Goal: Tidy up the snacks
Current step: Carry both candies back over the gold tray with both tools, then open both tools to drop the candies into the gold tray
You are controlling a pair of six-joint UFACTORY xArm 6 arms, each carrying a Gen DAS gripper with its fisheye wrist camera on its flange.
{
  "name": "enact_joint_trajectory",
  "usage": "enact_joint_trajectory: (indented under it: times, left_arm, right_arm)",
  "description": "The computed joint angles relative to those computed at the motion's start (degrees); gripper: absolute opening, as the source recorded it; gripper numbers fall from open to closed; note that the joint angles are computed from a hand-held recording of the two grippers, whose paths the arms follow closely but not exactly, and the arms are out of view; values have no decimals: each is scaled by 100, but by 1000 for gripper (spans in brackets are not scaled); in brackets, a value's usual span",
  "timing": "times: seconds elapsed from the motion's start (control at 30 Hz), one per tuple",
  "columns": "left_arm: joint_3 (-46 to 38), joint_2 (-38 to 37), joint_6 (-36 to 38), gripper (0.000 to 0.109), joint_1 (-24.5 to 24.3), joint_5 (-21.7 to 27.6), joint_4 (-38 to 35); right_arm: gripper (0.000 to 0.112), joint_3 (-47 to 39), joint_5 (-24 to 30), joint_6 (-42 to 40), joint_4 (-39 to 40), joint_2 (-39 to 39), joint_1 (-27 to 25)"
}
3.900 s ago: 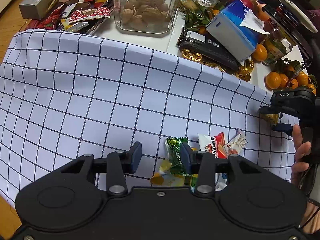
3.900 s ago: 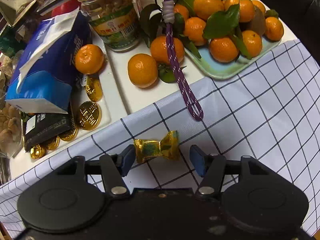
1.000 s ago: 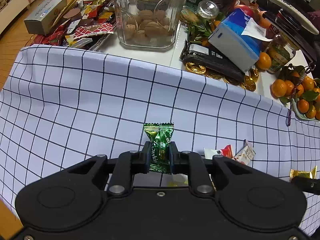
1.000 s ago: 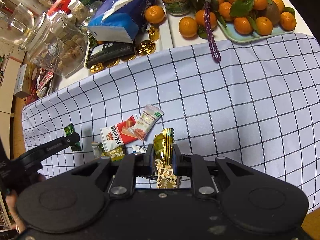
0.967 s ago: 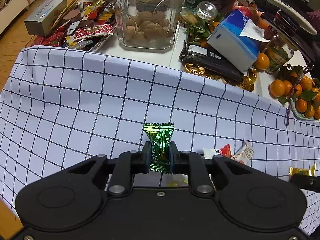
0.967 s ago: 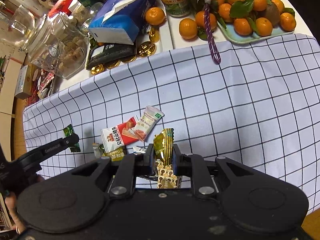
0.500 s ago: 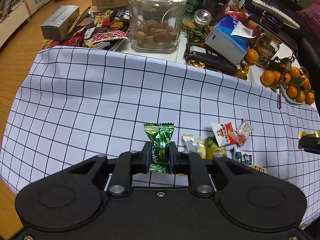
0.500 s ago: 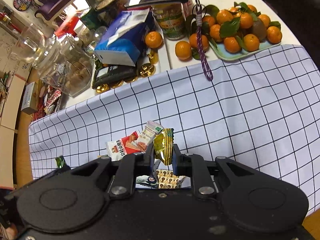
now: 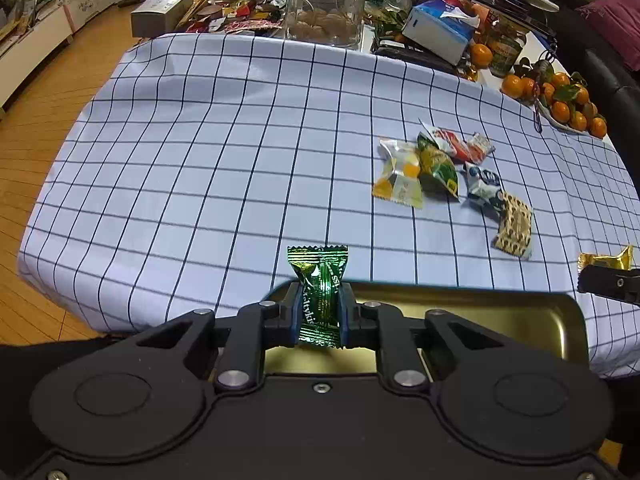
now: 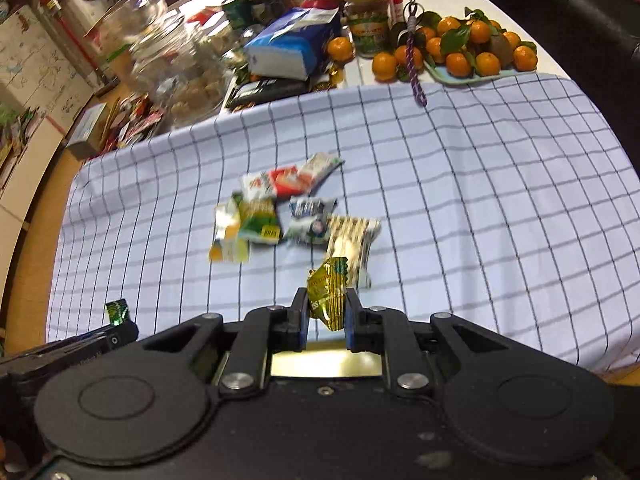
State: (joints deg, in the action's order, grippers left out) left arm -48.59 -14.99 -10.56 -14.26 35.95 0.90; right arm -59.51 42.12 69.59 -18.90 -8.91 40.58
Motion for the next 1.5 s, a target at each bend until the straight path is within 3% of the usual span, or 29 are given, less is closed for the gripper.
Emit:
enact_joint_trajectory:
  times: [0.3, 0.57, 0.9, 1.17, 1.23, 1.5]
  left_arm:
    - [923, -1094, -148, 23, -147, 635, -479]
    - [1330, -1740, -559, 23, -475, 996, -93]
    - [1748, -2130, -365, 24, -512, 523, -169]
    - [1736, -1953, -131, 26, -281, 507, -823]
    - [1769, -1977, -272, 31, -278, 432, -733]
    - [1736, -1905, -461, 31, -284, 499, -485]
  right_arm:
    - [19, 684, -196, 728, 168, -410, 654]
    - [19, 796, 169, 1163, -364, -691, 1199]
    - [19, 917, 200, 1482, -968, -951, 1702]
    - [19, 940, 12, 1293, -801, -848, 1640]
    - [20, 922, 17, 1266, -742, -805, 1626]
    - [31, 920, 10, 1121, -547, -752, 1575]
